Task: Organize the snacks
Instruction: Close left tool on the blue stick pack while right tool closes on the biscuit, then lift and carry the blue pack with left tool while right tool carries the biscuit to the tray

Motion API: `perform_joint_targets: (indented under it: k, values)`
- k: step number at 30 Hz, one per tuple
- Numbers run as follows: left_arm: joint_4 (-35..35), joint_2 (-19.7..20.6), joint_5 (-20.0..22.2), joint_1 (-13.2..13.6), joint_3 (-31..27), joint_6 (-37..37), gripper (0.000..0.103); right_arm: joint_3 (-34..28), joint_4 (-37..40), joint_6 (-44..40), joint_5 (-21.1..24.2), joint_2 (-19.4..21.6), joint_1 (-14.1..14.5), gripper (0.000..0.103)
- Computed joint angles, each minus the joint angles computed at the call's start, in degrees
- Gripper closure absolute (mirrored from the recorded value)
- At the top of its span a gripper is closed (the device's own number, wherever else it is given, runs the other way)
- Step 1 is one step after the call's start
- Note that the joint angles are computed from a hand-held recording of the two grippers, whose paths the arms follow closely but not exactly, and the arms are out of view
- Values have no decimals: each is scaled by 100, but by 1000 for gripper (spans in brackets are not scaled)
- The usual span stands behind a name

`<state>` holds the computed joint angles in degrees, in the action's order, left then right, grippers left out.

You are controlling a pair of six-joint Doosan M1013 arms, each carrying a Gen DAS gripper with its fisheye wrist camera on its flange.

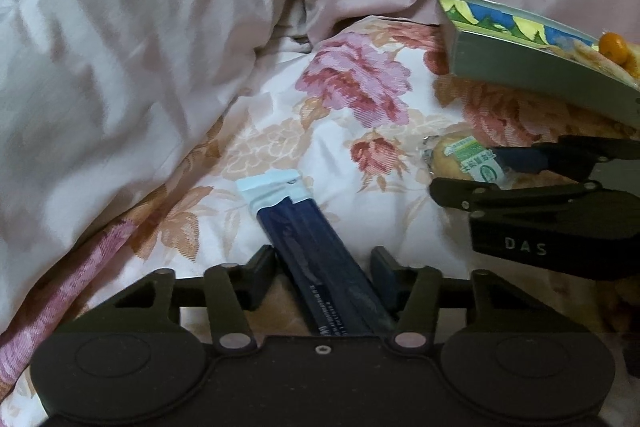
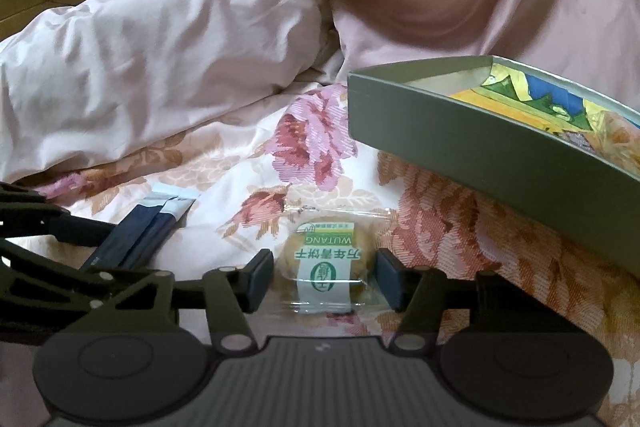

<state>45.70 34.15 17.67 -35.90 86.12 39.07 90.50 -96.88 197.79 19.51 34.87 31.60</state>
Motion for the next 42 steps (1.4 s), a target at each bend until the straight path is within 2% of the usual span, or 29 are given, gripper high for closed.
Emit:
perform_joint_targets:
  k: [8, 15, 26, 32, 36, 42]
  values:
    - [1, -6, -215, 36, 31, -372, 63, 28, -167, 154, 97, -4, 29, 47]
    - [422, -20, -375, 46, 92, -1011, 71, 79, -517, 504, 215, -17, 49, 49]
    - [906, -30, -406, 37, 122, -1648, 72, 138, -856, 798, 254, -37, 52, 49]
    - [1869, -51, -351, 8, 160, -2692, 72, 155, -964, 851, 362, -45, 84, 49]
    - [2347, -49, -264, -12, 116, -3322, 72, 213, -1277, 1242, 509, -78, 112, 49]
    - [3765, -105, -104, -93, 97, -4900, 72, 324, -1725, 1765, 623, -180, 131, 49]
